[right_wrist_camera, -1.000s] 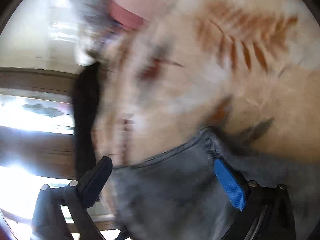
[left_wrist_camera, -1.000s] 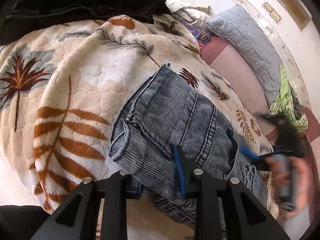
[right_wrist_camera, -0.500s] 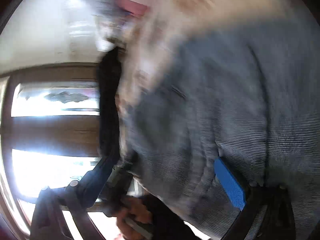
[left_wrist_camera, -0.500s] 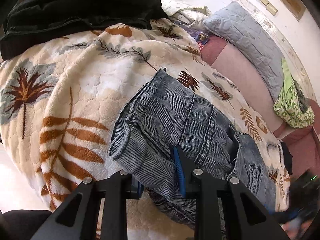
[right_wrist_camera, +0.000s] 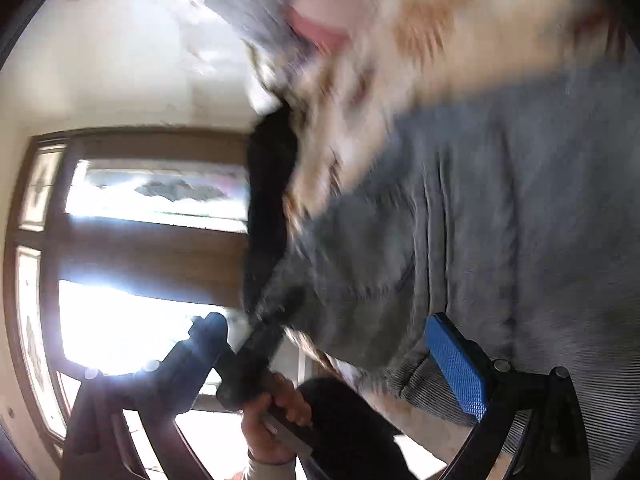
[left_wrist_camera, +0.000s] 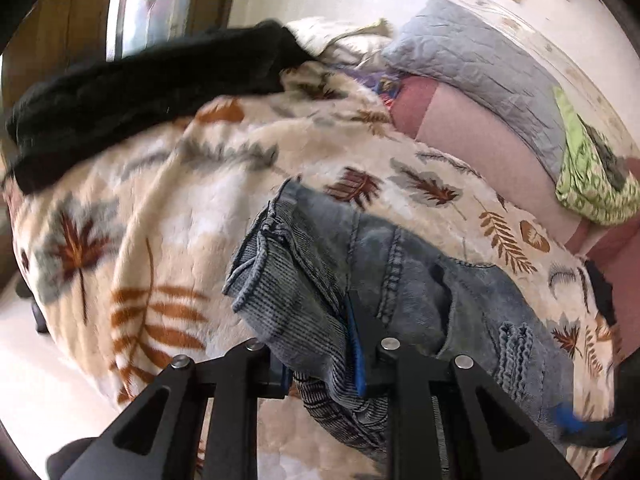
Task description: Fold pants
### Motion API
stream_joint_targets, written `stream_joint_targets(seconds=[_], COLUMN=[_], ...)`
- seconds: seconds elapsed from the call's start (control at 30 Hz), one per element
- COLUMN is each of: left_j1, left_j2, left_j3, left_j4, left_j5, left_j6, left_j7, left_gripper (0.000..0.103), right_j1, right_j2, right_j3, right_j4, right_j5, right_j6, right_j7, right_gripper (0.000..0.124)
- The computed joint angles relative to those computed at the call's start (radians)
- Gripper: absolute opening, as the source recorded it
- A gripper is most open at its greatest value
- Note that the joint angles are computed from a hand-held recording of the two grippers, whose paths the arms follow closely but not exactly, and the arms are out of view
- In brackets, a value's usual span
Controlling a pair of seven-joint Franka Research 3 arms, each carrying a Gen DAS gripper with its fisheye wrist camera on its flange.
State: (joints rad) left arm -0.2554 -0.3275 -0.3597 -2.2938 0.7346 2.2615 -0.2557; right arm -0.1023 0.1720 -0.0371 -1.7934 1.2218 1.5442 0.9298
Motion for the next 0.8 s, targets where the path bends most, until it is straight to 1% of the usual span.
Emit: stream_joint_targets(seconds=[0.07,0.1,0.13,0.23,0.33,0.4,0.47,0.53,0.6,0.63,0.67,0.7,0.73,0.77,0.8], left_j1=[-0.002,-0.008,-0.019,-0.077,-0.158,-0.216,-0.272,-0.3,-0.308,-0.315,-0.356,-0.374,-0.364,-0.334,-0.298], left_j2=[0.029,0.056,0.09,0.219,0.367,0.467,0.582,0.678,0.797,0.849,0.878,0.873,0.848,0.811,0.762], left_j3=[-0.027,-0.044,-0.062,-0.11,-0.138,-0.14,-0.136,-0.129,-0.132,-0.131,-0.096,-0.091,-0.09,-0.097,-0.106], left_j4=[0.065,0.113,0.168,0.345,0.511,0.609,0.711,0.795,0.888,0.931,0.962,0.959,0.937,0.899,0.848], left_j5=[0.03,0.057,0.09,0.224,0.363,0.428,0.465,0.418,0.313,0.267,0.261,0.307,0.282,0.233,0.178], left_j6=[-0.073,-0.12,-0.168,-0.302,-0.37,-0.374,-0.348,-0.31,-0.275,-0.286,-0.319,-0.33,-0.294,-0.226,-0.15], left_j7=[0.028,0.051,0.08,0.181,0.296,0.382,0.471,0.552,0.68,0.739,0.78,0.769,0.765,0.76,0.754], left_gripper=[0.017,0.013,0.012,0.01,0.01,0.01,0.01,0.01,0.014,0.017,0.017,0.02,0.031,0.037,0.045], right_j1=[-0.032,-0.045,-0.067,-0.123,-0.174,-0.206,-0.228,-0.244,-0.251,-0.25,-0.252,-0.251,-0.243,-0.238,-0.238], right_j2=[-0.004,-0.004,0.003,0.02,0.06,0.078,0.086,0.095,0.093,0.097,0.1,0.097,0.092,0.088,0.084], right_j3=[-0.023,-0.032,-0.046,-0.071,-0.075,-0.074,-0.07,-0.065,-0.061,-0.059,-0.058,-0.055,-0.052,-0.05,-0.053], right_j4=[0.009,0.007,0.005,-0.004,0.013,0.018,0.024,0.028,0.021,0.024,0.028,0.024,0.02,0.014,0.013], right_j5=[0.028,0.038,0.059,0.109,0.164,0.188,0.198,0.201,0.193,0.185,0.177,0.168,0.152,0.142,0.128], right_j6=[0.001,0.004,0.009,0.04,0.037,0.04,0.042,0.042,0.054,0.061,0.061,0.066,0.081,0.093,0.093], right_j7=[-0.027,-0.03,-0.032,-0.033,-0.002,0.014,0.023,0.03,0.032,0.037,0.039,0.037,0.032,0.023,0.017], right_gripper=[0.101,0.101,0.101,0.101,0.101,0.101,0.101,0.101,0.101,0.101,0.101,0.101,0.101,0.101,0.101])
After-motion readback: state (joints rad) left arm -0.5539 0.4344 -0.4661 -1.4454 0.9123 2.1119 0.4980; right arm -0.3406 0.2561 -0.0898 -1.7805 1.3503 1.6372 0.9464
